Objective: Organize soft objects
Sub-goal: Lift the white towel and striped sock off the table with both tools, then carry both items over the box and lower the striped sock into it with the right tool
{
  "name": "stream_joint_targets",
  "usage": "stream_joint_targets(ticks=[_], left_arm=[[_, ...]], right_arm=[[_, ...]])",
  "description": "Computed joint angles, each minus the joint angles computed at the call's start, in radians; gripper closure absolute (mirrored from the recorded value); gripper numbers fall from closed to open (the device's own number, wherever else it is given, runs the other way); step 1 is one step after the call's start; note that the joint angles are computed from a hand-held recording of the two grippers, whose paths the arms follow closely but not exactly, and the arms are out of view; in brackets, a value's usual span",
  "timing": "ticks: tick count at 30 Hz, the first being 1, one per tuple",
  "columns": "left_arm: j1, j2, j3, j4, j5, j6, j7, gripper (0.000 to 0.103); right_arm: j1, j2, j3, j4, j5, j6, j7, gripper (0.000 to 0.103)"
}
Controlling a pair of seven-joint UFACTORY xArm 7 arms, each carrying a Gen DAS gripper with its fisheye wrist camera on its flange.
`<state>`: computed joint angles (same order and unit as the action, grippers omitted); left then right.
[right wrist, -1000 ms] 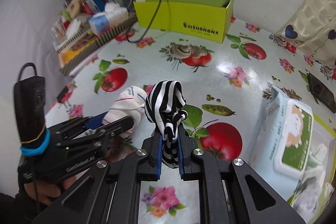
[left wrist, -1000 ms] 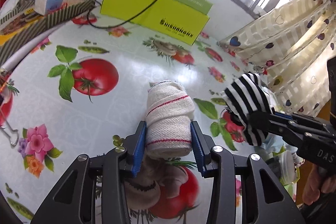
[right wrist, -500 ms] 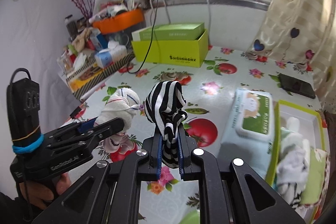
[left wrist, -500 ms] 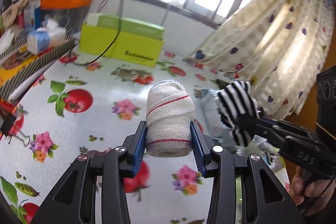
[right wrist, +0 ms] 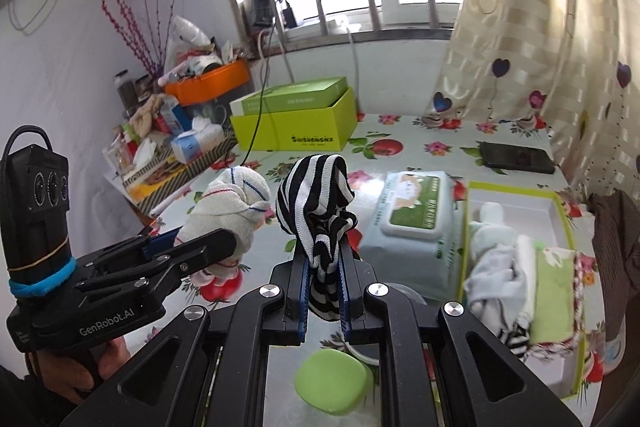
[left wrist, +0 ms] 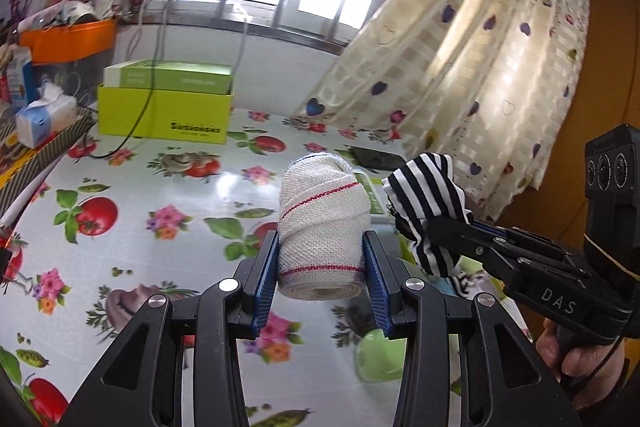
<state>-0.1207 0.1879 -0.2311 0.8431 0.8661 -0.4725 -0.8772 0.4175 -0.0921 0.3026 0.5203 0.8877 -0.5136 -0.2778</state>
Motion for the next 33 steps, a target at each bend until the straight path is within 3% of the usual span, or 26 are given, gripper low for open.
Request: stream_joint_targets(ticks=[6, 33], left_arm=[[-0.024, -0.003, -0.018, 0.008, 0.014, 0.005, 0.001, 0.061], [-0.071, 0.05, -0.129, 0.113, 0.15, 0.071, -0.046, 0.061]], right_arm=[[-0.015, -0.058, -0.004, -0.083, -0.054, -0.022, 0.089, 0.091], [-0.178, -0.295, 0.143, -0.322, -0.033, -0.009, 0.243, 0.091]])
